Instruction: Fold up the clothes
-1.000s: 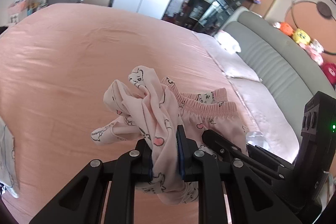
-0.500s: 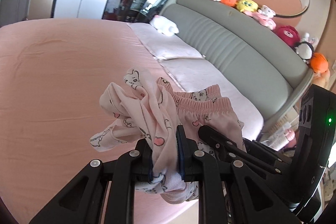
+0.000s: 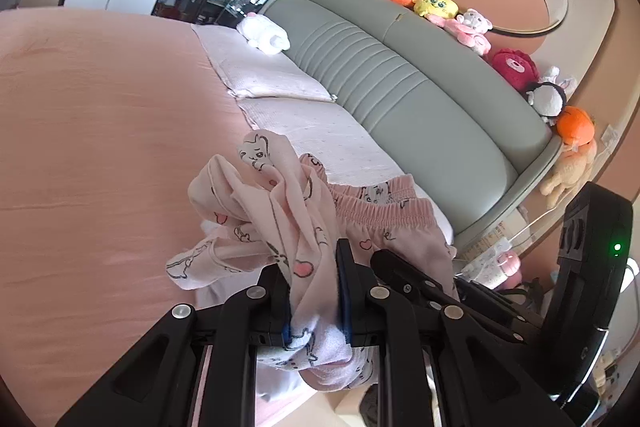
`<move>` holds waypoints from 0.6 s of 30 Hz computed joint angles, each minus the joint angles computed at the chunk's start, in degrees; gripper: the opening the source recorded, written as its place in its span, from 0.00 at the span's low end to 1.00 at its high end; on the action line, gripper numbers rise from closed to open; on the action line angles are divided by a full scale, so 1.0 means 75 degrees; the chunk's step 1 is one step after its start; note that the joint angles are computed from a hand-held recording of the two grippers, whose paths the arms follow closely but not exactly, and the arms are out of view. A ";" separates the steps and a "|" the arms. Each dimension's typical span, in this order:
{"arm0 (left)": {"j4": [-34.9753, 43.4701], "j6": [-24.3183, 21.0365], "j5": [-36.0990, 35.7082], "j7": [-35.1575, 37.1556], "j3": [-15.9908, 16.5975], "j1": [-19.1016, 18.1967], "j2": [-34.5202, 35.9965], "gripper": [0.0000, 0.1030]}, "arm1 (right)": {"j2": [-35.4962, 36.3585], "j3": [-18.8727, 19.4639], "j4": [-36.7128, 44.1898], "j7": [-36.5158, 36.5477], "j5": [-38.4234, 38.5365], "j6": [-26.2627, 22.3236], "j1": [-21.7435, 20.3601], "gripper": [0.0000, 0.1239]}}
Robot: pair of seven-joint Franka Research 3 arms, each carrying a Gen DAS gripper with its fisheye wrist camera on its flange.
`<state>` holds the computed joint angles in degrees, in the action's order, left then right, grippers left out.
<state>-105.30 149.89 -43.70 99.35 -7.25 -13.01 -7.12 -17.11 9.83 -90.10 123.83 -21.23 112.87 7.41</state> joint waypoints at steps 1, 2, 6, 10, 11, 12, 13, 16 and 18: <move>0.0011 0.0028 -0.0019 0.0132 -0.0013 -0.0027 0.0039 0.14 | -0.0045 -0.0032 -0.0086 -0.0009 -0.0028 0.0036 -0.0023 0.16; 0.0022 0.0055 -0.0039 0.0264 -0.0029 -0.0050 0.0079 0.14 | -0.0081 -0.0055 -0.0163 0.0007 -0.0054 0.0048 -0.0057 0.16; -0.0008 0.0309 -0.0022 0.0675 -0.0135 -0.0112 0.0215 0.15 | -0.0245 -0.0187 -0.0582 0.0007 0.0055 0.0305 -0.0164 0.16; 0.0112 0.0232 0.0912 0.0393 -0.0287 -0.0008 0.0560 0.15 | -0.0279 -0.0257 -0.0918 0.0029 0.0160 0.0413 -0.0289 0.16; 0.0139 0.0134 0.1308 0.0225 -0.0330 0.0035 0.0688 0.15 | -0.0293 -0.0283 -0.1031 0.0096 0.0233 0.0407 -0.0324 0.16; 0.0159 -0.0065 0.1599 -0.0013 -0.0356 0.0088 0.0803 0.15 | -0.0301 -0.0306 -0.1144 0.0189 0.0308 0.0368 -0.0363 0.16; 0.0214 -0.0408 0.1691 -0.0256 -0.0359 0.0156 0.0934 0.15 | -0.0294 -0.0350 -0.1250 0.0263 0.0441 0.0298 -0.0387 0.16; 0.0326 -0.1164 0.1207 -0.0637 -0.0378 0.0399 0.1153 0.15 | -0.0416 -0.0319 -0.1629 0.0425 0.0417 0.0164 -0.0461 0.16; 0.0310 -0.1098 0.1166 -0.0563 -0.0439 0.0477 0.1083 0.15 | -0.0507 -0.0275 -0.1833 0.0534 0.0353 0.0138 -0.0492 0.16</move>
<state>-102.97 141.66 -34.95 95.13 -10.54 -9.43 1.00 -20.92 7.77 -103.85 127.83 -18.58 113.91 3.72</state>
